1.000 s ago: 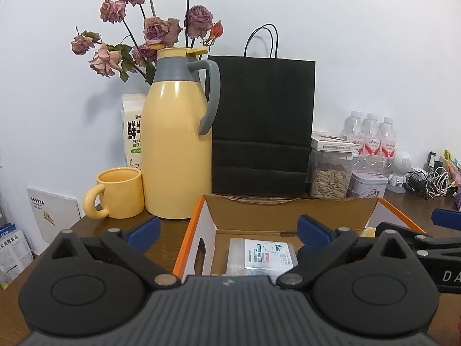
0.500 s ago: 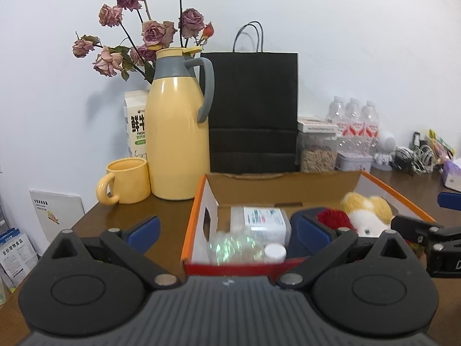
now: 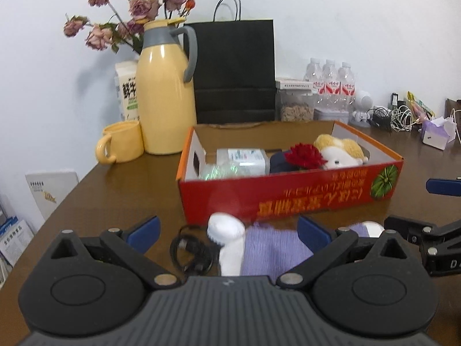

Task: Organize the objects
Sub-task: 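Withdraw both grippers from the box back over the table, then grasp the purple cloth with the right gripper and lift it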

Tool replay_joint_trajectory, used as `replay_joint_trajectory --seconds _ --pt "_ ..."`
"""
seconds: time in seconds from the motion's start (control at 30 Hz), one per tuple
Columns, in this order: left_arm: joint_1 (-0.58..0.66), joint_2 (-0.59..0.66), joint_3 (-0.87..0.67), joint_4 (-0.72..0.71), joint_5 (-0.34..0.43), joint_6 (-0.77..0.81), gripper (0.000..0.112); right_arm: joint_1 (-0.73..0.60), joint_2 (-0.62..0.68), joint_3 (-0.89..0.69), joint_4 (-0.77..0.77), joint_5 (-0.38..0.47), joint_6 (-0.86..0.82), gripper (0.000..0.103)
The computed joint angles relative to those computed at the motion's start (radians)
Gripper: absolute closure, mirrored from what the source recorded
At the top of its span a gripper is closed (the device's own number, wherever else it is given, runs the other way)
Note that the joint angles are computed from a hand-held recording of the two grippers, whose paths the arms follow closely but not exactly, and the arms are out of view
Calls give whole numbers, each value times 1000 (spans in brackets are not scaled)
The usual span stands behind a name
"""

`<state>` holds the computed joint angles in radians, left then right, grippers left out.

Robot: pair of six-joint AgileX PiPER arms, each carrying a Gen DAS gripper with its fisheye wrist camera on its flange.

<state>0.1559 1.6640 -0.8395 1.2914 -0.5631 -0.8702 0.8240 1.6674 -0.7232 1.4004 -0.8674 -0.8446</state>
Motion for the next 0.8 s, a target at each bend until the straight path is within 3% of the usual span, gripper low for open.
replay_joint_trajectory --seconds 0.23,0.37,0.53,0.63,0.8 --pt "71 -41 47 50 -23 -25 9 24 3 -25 -40 126 -32 0" --pt "123 -59 50 93 -53 -63 9 -21 54 -120 -12 275 -165 0" --pt "206 -73 53 147 -106 -99 9 -110 149 -266 164 431 -452 0" --pt "256 -71 51 179 -138 -115 9 -178 171 -288 179 535 -436 0" --pt "308 -54 43 208 -174 -131 9 -189 163 -276 174 532 -403 0"
